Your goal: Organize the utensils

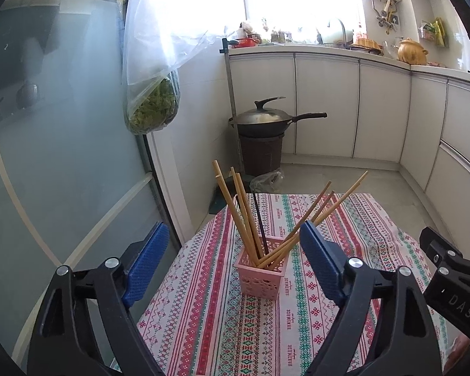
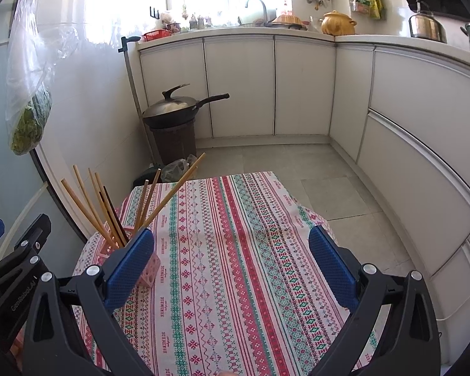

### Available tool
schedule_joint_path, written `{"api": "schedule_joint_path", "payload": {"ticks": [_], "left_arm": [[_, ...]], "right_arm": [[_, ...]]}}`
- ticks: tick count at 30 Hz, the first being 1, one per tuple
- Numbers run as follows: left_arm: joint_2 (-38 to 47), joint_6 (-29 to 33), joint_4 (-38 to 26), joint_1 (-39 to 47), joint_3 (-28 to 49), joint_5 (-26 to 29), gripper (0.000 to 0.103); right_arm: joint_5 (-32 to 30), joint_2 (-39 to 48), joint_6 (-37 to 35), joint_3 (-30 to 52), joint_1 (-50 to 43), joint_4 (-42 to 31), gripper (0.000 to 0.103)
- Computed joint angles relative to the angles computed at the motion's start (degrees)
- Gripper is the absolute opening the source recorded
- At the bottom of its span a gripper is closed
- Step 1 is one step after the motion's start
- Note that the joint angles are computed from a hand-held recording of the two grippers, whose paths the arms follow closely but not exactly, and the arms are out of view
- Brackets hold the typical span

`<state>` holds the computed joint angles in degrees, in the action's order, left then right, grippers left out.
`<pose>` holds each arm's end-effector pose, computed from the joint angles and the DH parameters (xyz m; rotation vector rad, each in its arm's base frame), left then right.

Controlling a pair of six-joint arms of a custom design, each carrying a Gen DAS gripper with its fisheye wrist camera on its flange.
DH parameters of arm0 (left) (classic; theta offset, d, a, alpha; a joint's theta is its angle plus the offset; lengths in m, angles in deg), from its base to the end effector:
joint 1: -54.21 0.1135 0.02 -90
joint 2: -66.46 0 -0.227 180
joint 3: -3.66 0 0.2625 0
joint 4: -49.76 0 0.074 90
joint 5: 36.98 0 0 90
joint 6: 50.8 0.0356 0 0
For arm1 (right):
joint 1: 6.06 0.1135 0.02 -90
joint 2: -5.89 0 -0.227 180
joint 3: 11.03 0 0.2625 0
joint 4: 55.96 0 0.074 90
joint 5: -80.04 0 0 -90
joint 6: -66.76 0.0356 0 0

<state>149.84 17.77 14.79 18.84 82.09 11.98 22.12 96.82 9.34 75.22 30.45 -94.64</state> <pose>0.2848 -0.1735 0.2516 -0.1071 2.0807 0.2197 0.3014 0.1996 0.2475 0.1948 2.1830 0.0166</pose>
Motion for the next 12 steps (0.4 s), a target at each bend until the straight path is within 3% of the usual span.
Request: {"api": "schedule_joint_path", "payload": {"ticks": [5, 8, 12], "left_arm": [[-0.4, 0.1, 0.7, 0.2, -0.5, 0.8, 0.075], [0.1, -1.6, -1.6, -0.5, 0.6, -1.5, 0.096], [-1.8, -1.4, 0.1, -0.8, -0.7, -0.9, 0.096]], "right_arm": [[-0.6, 0.3, -0.1, 0.1, -0.4, -0.1, 0.096], [-0.6, 0.3, 0.2, 0.2, -0.6, -0.1, 0.096], [-0.7, 0.2, 0.8, 0.0, -0.8, -0.1, 0.096]]}}
